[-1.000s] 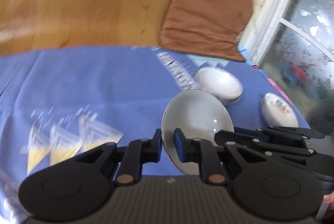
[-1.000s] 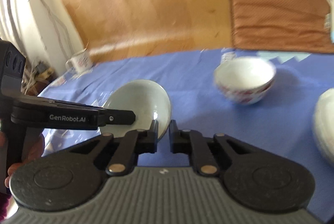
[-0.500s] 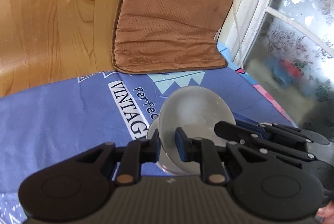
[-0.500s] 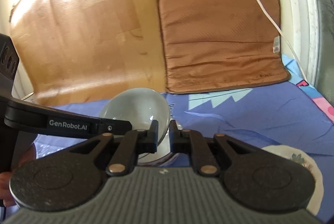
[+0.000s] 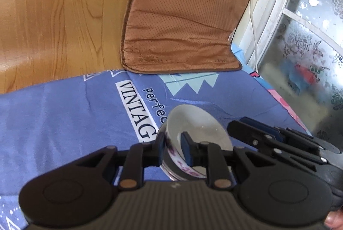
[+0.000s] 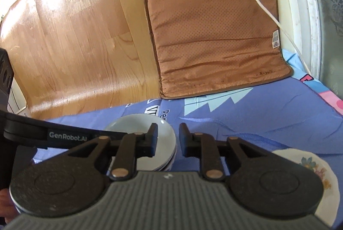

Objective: Organize plates and bowls
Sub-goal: 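Lower the bowl onto the bowls with the right tool while the left sets the plate down, then move both open tools back toward the stack of red-flowered bowls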

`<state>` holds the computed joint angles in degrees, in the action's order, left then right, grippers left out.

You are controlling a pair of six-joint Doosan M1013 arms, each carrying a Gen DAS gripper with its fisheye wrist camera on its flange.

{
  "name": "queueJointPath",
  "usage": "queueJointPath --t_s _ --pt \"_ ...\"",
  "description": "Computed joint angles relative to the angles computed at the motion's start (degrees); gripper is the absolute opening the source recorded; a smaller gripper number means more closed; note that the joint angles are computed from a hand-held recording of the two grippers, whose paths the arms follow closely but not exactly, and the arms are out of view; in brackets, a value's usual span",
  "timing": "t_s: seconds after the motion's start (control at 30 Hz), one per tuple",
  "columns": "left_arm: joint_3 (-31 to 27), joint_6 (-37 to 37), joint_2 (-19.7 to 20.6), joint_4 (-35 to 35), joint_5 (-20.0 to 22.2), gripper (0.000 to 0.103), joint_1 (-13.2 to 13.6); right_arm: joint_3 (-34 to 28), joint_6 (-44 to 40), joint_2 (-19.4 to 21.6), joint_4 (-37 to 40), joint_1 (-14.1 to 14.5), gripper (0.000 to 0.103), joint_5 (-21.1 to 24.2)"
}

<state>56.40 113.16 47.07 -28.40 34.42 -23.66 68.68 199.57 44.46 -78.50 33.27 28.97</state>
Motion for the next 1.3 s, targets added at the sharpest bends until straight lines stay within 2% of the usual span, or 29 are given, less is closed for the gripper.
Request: queueJointPath --t_s 0.1,0.2,0.63,0.93,1.3 --pt "2.2 -0.5 -1.3 2.1 -3.0 0.021 -0.3 1.0 3.5 -0.6 -2.3 0.4 0.025 0.5" --pt "3.8 1.4 -2.3 0.4 -4.1 0.022 -0.2 2.0 5.8 -1.2 -3.8 0.8 0.026 0.8" --pt "14.0 0.0 -7.3 5.4 -14.3 0.023 -0.6 5.2 11.1 -3.1 -6.8 2.5 0.031 0.1" --pt "20.4 -3.0 -10.0 11.2 -19.2 0.026 -0.6 5.5 5.9 -3.3 -0.2 3.2 0.031 -4.0" --pt "22.5 -5.4 -11.0 13.5 -21.0 0.028 0.0 4.3 0.3 -2.9 3.6 3.5 0.032 -6.6"
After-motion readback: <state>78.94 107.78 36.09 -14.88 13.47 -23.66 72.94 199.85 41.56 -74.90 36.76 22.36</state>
